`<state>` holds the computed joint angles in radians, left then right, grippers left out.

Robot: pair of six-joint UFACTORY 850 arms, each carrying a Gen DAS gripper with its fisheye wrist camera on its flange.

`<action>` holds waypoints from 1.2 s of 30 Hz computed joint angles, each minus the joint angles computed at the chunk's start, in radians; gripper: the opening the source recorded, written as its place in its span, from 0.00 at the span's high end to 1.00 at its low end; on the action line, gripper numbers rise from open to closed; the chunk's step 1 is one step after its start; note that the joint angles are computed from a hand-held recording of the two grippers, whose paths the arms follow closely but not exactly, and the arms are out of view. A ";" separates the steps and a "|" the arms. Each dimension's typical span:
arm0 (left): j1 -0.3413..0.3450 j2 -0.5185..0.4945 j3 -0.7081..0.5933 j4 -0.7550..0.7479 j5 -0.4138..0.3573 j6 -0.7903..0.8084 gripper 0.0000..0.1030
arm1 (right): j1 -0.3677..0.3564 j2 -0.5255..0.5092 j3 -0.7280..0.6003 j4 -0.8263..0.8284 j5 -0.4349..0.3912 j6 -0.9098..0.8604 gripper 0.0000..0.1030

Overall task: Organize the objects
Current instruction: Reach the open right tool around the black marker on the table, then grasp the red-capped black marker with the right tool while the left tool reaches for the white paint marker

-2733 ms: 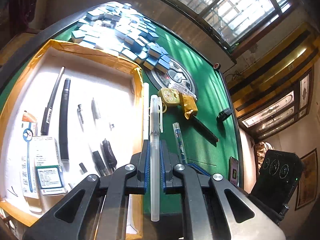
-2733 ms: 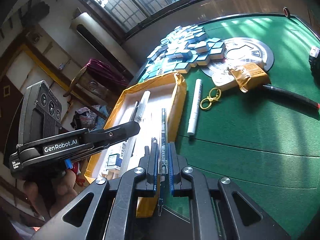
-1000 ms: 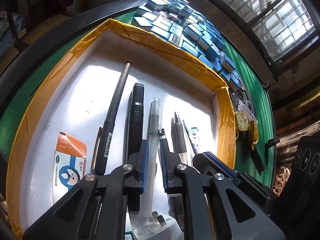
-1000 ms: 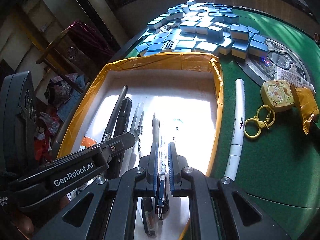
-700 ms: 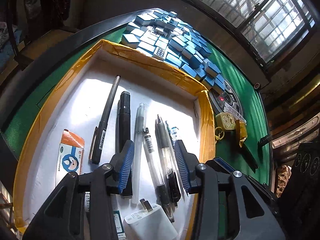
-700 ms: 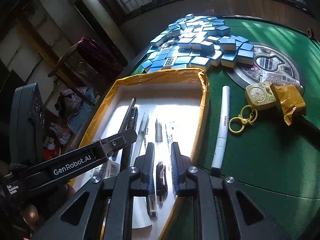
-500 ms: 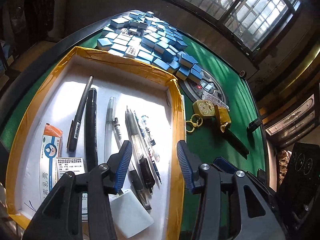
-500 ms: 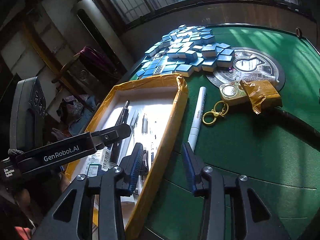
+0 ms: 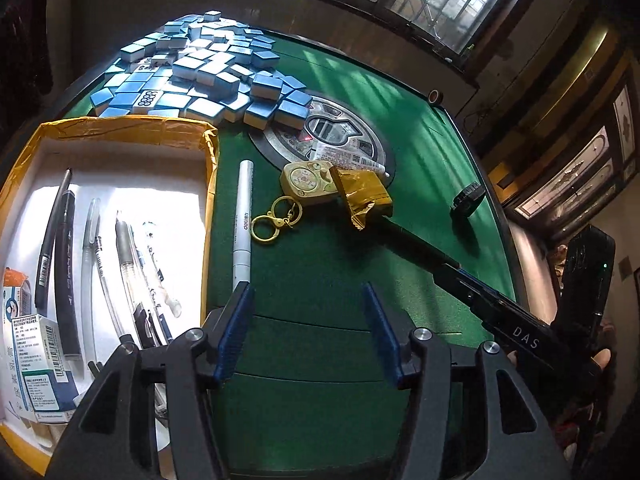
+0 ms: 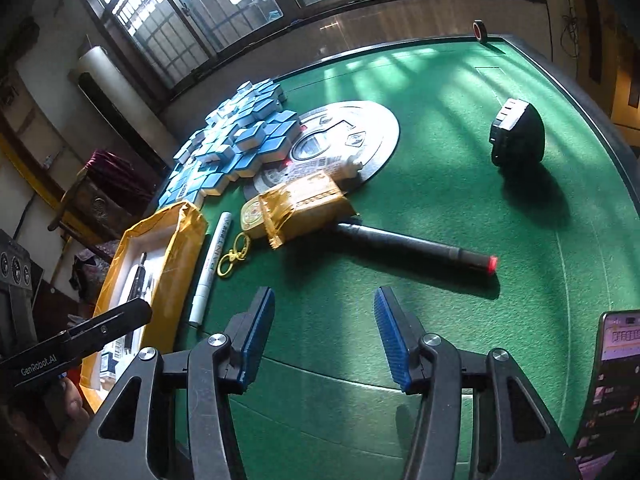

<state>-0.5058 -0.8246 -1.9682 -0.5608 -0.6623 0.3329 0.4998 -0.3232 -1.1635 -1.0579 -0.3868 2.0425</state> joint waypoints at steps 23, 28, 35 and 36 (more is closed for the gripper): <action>-0.041 -0.053 0.000 0.184 -0.059 -0.086 0.47 | -0.034 -0.144 -0.144 0.462 -0.058 -0.680 0.50; -0.033 -0.052 -0.006 0.141 -0.050 -0.056 0.47 | -0.010 -0.190 -0.209 0.429 -0.141 -0.634 0.68; -0.031 -0.177 -0.234 0.180 -0.168 -0.117 0.47 | -0.004 -0.182 -0.189 0.369 -0.118 -0.536 0.85; -0.029 -0.206 -0.287 0.188 -0.201 -0.129 0.47 | -0.007 -0.175 -0.176 0.348 -0.096 -0.505 0.85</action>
<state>-0.5346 -1.0309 -2.2551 -0.3727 -0.8632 0.2041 0.4928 -0.4982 -1.3392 -0.7097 -0.4830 1.5374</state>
